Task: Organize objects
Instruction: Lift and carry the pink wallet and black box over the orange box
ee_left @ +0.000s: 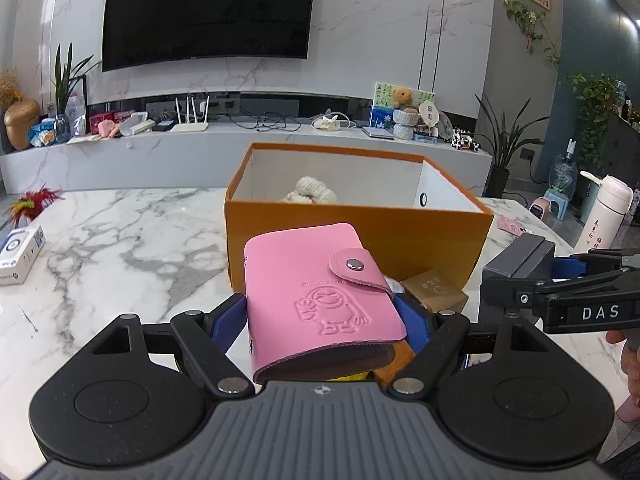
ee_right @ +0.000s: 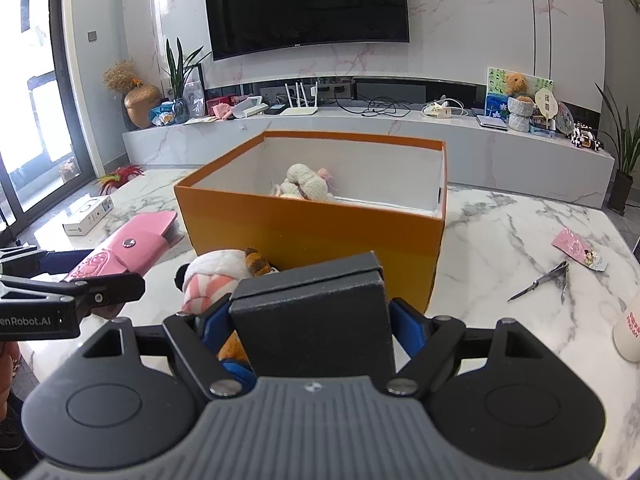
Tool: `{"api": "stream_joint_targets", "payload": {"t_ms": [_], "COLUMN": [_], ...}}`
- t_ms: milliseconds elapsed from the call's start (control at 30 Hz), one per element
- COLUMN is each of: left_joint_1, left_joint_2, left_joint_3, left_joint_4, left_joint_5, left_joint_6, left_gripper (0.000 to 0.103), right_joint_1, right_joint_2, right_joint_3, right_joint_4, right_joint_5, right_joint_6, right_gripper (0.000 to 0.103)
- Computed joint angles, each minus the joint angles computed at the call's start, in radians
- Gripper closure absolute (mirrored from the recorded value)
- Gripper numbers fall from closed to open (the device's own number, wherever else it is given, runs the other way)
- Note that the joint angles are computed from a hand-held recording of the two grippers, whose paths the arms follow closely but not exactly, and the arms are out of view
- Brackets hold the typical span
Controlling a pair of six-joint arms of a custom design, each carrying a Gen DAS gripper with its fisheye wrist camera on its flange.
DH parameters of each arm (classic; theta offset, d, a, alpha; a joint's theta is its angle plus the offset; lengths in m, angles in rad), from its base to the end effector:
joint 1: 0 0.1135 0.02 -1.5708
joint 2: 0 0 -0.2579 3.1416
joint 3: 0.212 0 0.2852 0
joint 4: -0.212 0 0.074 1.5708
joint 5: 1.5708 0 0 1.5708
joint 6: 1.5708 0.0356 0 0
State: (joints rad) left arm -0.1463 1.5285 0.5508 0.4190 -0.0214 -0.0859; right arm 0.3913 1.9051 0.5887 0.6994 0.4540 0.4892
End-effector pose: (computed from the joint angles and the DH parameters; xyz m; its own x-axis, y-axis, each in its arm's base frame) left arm 0.3044 -0.0441 0.1154 -0.5334 -0.0081 -0.8458 0.0823 0.9947 -0.0614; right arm 0.3011 0.1073 0.0411 -0.4778 0.2597 -0.8392 0.2407 0.9574 0.1593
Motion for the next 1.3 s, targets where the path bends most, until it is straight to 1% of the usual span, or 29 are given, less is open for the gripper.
{"api": "stream_joint_targets", "payload": {"t_ms": [133, 233, 367, 567, 733, 933, 1067, 1300], "left_joint_1": [-0.003, -0.002, -0.013, -0.031, -0.046, -0.050, -0.049, -0.027], "left_joint_2": [-0.010, -0.015, -0.018, -0.017, -0.015, 0.005, 0.034, 0.152], "left_joint_3": [0.014, 0.037, 0.070, 0.119, 0.161, 0.210, 0.251, 0.386], "left_joint_4": [-0.012, -0.030, -0.028, -0.038, -0.062, -0.081, -0.090, -0.097], "left_joint_5": [-0.002, 0.009, -0.007, -0.016, -0.029, -0.032, -0.030, -0.017], "left_joint_6": [-0.004, -0.027, -0.042, -0.066, -0.059, -0.049, -0.039, -0.047], "left_gripper": [0.010, 0.010, 0.010, 0.010, 0.010, 0.010, 0.010, 0.010], "right_joint_1": [0.003, 0.007, 0.009, 0.010, 0.013, -0.018, -0.062, -0.180], "right_joint_2": [-0.019, -0.029, -0.056, -0.097, -0.129, -0.176, -0.197, -0.198], "right_joint_3": [-0.013, -0.018, -0.022, -0.024, -0.018, -0.009, -0.007, 0.065], "right_joint_4": [0.006, 0.010, 0.006, -0.019, -0.038, -0.060, -0.060, -0.101], "right_joint_5": [0.000, 0.010, 0.028, 0.050, 0.064, 0.036, -0.011, -0.071], "right_joint_6": [-0.005, -0.007, -0.004, 0.008, -0.005, -0.022, -0.024, -0.058], "right_gripper": [0.021, 0.021, 0.021, 0.021, 0.021, 0.021, 0.021, 0.021]}}
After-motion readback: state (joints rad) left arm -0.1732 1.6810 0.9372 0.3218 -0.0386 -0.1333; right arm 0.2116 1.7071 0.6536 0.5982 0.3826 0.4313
